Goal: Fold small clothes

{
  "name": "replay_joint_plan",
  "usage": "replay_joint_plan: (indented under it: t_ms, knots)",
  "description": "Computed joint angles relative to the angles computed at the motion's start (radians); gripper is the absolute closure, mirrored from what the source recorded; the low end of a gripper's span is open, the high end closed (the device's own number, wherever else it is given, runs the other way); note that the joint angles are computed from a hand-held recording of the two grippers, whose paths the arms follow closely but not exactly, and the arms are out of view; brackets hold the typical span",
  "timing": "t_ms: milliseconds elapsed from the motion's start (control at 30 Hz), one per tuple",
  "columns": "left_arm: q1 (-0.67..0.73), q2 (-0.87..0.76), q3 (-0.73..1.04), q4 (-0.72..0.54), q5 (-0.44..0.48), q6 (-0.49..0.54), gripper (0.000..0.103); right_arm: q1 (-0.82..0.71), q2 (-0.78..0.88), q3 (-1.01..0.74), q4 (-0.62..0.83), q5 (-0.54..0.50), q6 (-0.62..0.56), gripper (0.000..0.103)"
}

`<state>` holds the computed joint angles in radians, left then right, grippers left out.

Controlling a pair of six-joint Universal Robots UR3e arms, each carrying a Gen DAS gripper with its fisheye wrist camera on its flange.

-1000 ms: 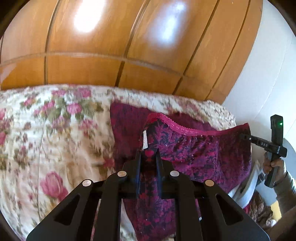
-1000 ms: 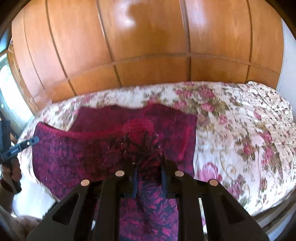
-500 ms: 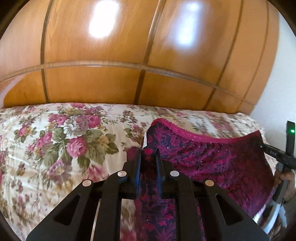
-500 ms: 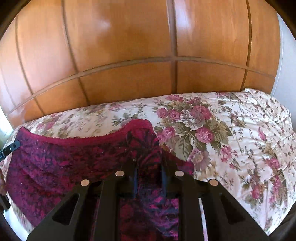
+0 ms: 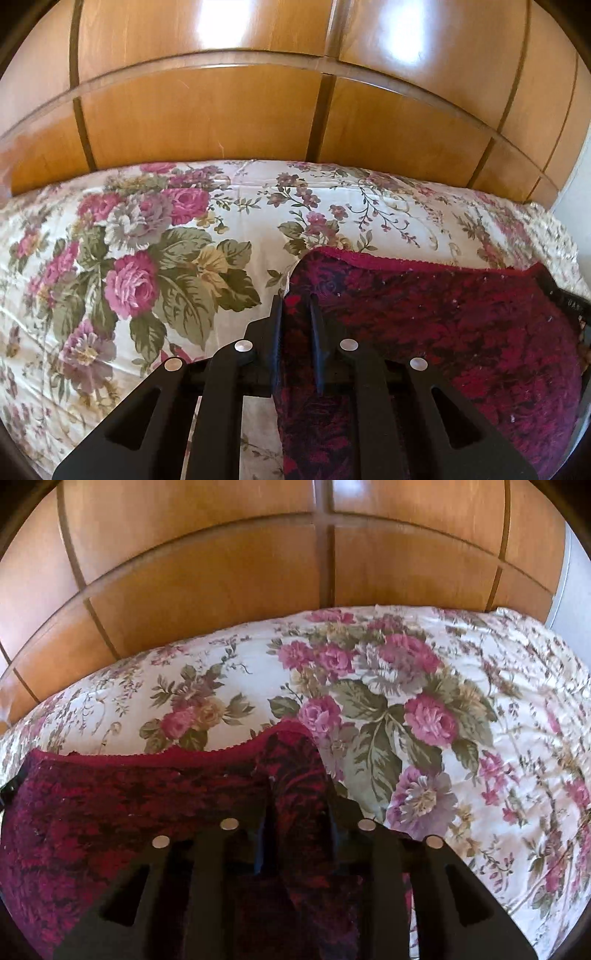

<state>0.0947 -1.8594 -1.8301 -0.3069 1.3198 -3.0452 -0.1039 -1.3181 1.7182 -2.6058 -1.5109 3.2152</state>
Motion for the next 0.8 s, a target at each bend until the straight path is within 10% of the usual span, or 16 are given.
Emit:
replay_joint_plan:
  t_ms: [233, 600, 700, 800]
  knots:
    - [0.051, 0.127, -0.070, -0.020, -0.012, -0.071, 0.054, -0.035, -0.128, 0.067, 0.005, 0.028, 0.034, 0.037]
    - [0.125, 0.663, -0.533, -0.017, -0.139, 0.035, 0.054, -0.214, -0.778, 0.475, 0.213, 0.350, -0.130, 0.041]
    - [0.043, 0.627, -0.574, 0.018, -0.054, 0.039, 0.054, -0.165, -0.815, 0.537, 0.229, 0.324, -0.134, 0.042]
    - [0.140, 0.633, -0.599, -0.059, -0.179, 0.007, 0.048, -0.202, -0.793, 0.627, 0.162, 0.352, -0.117, 0.043]
